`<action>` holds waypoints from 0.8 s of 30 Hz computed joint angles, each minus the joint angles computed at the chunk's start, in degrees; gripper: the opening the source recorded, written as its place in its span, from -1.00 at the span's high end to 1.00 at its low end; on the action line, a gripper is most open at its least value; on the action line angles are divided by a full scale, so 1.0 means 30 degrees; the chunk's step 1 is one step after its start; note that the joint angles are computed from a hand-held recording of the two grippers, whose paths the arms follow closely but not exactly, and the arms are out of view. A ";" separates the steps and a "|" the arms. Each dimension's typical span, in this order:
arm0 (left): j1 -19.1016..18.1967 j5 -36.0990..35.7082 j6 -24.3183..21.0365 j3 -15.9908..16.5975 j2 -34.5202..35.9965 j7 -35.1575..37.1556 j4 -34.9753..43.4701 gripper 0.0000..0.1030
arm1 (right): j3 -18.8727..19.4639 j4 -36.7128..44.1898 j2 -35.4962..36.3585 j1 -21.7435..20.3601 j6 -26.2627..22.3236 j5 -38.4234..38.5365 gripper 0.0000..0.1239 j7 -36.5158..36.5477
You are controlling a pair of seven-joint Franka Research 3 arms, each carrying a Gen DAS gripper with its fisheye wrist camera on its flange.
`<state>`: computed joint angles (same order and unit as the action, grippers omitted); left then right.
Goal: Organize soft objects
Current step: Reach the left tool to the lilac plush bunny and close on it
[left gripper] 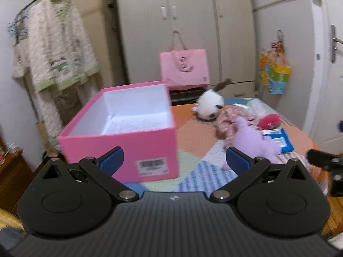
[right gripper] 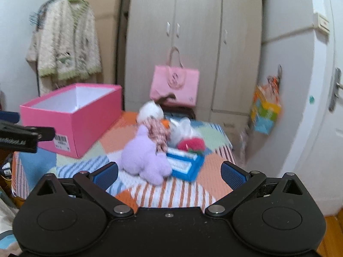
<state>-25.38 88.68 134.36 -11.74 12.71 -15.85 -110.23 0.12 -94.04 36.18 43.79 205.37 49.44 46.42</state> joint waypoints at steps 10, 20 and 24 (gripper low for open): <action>0.0335 -0.0153 0.5347 0.1256 0.3699 0.2874 0.4290 -0.98 | 0.5414 0.2492 0.3252 -0.6130 -0.2121 -0.9628 -0.66 0.6348; 0.0800 -0.1513 1.0976 0.2679 0.7557 0.4342 0.8441 -0.93 | 0.1296 0.6069 0.6086 -0.2804 -0.2543 -1.0270 -0.57 0.6865; 0.1798 -0.5495 1.1855 0.1869 0.8801 0.8100 0.9254 -0.63 | 0.0110 0.7594 0.7034 -0.1973 -0.3084 -0.9166 -0.57 0.7076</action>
<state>-19.99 72.19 169.93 -6.14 39.11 8.45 -82.47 0.45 -71.25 57.29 37.87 196.12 21.94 67.65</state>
